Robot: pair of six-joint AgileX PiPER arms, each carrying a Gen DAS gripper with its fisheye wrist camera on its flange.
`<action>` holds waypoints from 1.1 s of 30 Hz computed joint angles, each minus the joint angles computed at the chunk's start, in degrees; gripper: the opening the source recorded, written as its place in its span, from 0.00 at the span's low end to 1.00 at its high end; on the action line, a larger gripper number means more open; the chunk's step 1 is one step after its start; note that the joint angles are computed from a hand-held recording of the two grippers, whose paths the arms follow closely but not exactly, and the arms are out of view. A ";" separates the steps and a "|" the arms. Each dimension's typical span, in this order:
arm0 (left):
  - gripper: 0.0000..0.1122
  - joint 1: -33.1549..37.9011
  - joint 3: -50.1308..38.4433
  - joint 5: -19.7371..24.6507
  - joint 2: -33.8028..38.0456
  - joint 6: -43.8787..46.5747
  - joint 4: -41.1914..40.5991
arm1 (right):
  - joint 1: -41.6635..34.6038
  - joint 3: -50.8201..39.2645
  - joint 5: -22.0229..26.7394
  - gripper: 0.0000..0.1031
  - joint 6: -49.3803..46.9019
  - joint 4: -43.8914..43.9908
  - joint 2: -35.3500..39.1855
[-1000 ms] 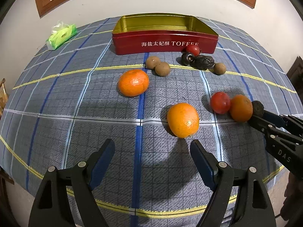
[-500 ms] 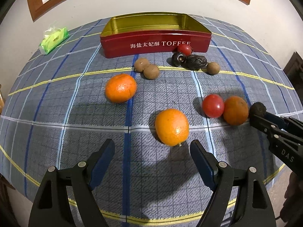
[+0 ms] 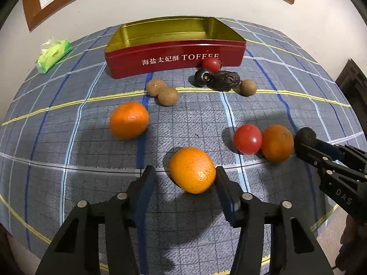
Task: Organize fruits
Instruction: 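Close left gripper on the orange while right gripper closes on the dark fruit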
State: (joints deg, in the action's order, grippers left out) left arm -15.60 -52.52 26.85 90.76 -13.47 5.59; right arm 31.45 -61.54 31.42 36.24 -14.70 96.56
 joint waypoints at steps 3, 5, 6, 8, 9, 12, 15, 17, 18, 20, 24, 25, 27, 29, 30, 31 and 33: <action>0.36 0.15 0.16 -0.18 -0.06 1.09 -1.06 | -0.07 -0.19 0.08 0.29 -0.01 0.20 0.13; 0.36 0.38 0.21 -0.30 -0.09 1.72 -1.76 | -0.21 -0.25 0.05 0.29 -0.30 0.44 0.19; 0.36 0.38 0.29 -0.43 -0.11 1.77 -1.85 | -0.21 -0.25 0.03 0.29 -0.28 0.36 0.20; 0.35 0.42 0.33 -0.49 -0.11 1.91 -2.00 | -0.23 -0.30 0.09 0.29 -0.26 0.45 0.21; 0.35 0.41 0.35 -0.52 -0.10 1.85 -1.94 | -0.23 -0.41 0.21 0.29 -0.25 0.40 0.29; 0.35 0.41 0.37 -0.51 -0.14 1.20 -1.48 | -0.23 -0.65 0.45 0.29 -0.29 0.11 0.51; 0.35 0.73 0.27 -0.37 -0.16 1.07 -1.63 | -0.14 -0.96 0.91 0.29 -0.03 -0.12 0.72; 0.35 0.81 0.10 -0.18 -0.10 0.58 -1.13 | -0.18 -1.26 1.30 0.29 -0.23 0.06 0.86; 0.35 0.91 0.04 -0.11 -0.08 0.54 -1.06 | -0.26 -1.48 1.54 0.29 -0.39 0.34 0.96; 0.35 1.03 -0.18 0.08 0.04 0.13 -0.69 | -0.23 -2.01 2.10 0.29 -0.57 0.58 1.25; 0.35 1.58 -0.61 0.32 0.23 0.31 -0.86 | -0.28 -3.19 3.14 0.29 -0.93 0.90 1.71; 0.35 1.84 -0.70 0.33 0.17 0.87 -1.41 | -0.31 -3.46 3.27 0.29 -1.01 0.89 1.82; 0.35 2.16 -0.75 0.26 0.00 1.88 -2.18 | -0.14 -4.14 3.86 0.29 -0.55 0.18 1.91; 0.35 2.27 -1.04 0.48 -0.09 2.31 -2.45 | -0.08 -4.84 4.36 0.29 -0.50 -0.13 1.99; 0.35 2.27 -1.16 0.54 -0.13 2.54 -2.56 | -0.16 -5.23 4.55 0.29 -0.58 -0.08 2.00; 0.35 2.28 -1.40 0.69 -0.13 2.66 -2.58 | -0.26 -5.64 4.76 0.29 -0.70 0.02 2.02; 0.35 2.59 -1.86 0.86 -0.15 3.80 -3.58 | -0.37 -6.30 5.12 0.29 -0.66 -0.11 2.01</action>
State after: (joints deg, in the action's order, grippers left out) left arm -13.02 -54.38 27.71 90.61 -9.67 2.01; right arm 31.08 -67.85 36.54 35.58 -14.81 98.57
